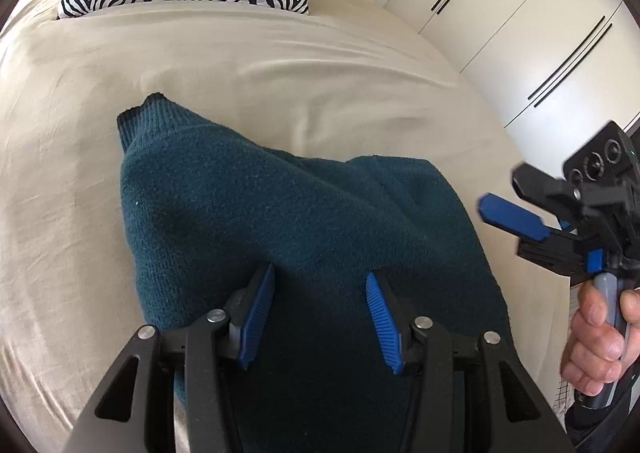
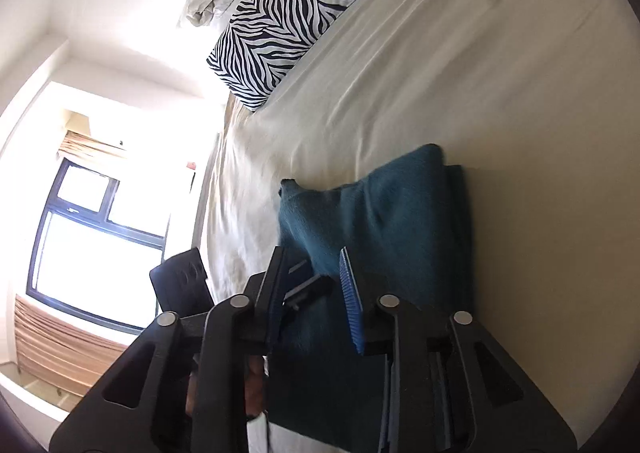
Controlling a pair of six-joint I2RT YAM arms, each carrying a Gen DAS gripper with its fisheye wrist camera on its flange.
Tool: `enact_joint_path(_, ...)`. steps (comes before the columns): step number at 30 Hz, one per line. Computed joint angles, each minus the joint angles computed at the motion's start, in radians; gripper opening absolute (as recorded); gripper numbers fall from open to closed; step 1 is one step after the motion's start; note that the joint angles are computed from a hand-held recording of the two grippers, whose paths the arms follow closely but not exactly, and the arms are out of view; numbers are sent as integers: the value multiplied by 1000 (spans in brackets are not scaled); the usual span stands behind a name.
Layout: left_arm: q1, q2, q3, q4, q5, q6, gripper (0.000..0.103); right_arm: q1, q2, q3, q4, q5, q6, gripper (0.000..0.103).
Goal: Fold small clothes
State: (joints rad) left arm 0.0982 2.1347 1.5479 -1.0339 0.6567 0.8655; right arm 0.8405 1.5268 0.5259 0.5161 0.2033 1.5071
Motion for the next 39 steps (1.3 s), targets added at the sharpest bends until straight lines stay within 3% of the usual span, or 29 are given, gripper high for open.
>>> enact_joint_path(1, 0, 11, 13, -10, 2, 2, 50, -24, 75, 45, 30, -38, -1, 47)
enact_joint_path(2, -2, 14, 18, -13, 1, 1, 50, -40, 133, 92, 12, -59, 6, 49)
enact_joint_path(5, -11, 15, 20, -10, -11, -7, 50, -57, 269, 212, -77, -98, -2, 47)
enact_joint_path(6, -16, 21, 28, -13, -16, -10, 50, -58, 291, 204, -46, -89, 6, 45)
enact_joint_path(9, -19, 42, 57, -39, -18, -11, 49, -56, 293, 124, 70, -69, 30, 31)
enact_joint_path(13, -25, 55, 77, -56, -26, -26, 49, -60, 315, 65, 134, -74, 51, 0)
enact_joint_path(14, -26, 51, 76, -55, -29, -29, 49, -64, 315, 59, 145, -75, 53, 0)
enact_joint_path(16, -20, 57, 98, -85, -22, -31, 49, -46, 267, 100, 10, -38, 62, 0)
enact_joint_path(17, -10, 53, 107, -103, -17, -31, 46, -22, 226, 110, -49, -7, 65, 6)
enact_joint_path(19, 24, 30, 108, -154, 8, 0, 46, 38, 140, 116, -138, 56, 61, 7)
enact_joint_path(21, 60, -28, 52, -169, 16, 67, 43, 107, 79, 93, -138, 126, 63, 7)
enact_joint_path(24, 76, -103, -75, -106, -11, 125, 43, 160, 102, 86, -168, 118, 111, 12)
enact_joint_path(28, 68, -75, -89, -72, -13, 105, 41, 208, 144, -16, 5, 170, 167, 6)
enact_joint_path(30, 76, -63, -52, -111, -13, 97, 37, 228, 94, 7, -96, 181, 194, 8)
enact_joint_path(32, 96, -92, -56, -123, -12, 109, 37, 272, 37, 59, -235, 222, 186, 15)
enact_joint_path(36, 173, -153, -112, -212, 12, 249, 39, 414, 2, 86, -291, 349, 238, 33)
enact_joint_path(37, 192, -171, -148, -209, 7, 269, 39, 451, 12, 92, -310, 379, 272, 45)
enact_joint_path(39, 208, -167, -195, -188, -11, 293, 39, 511, 47, 78, -295, 429, 319, 48)
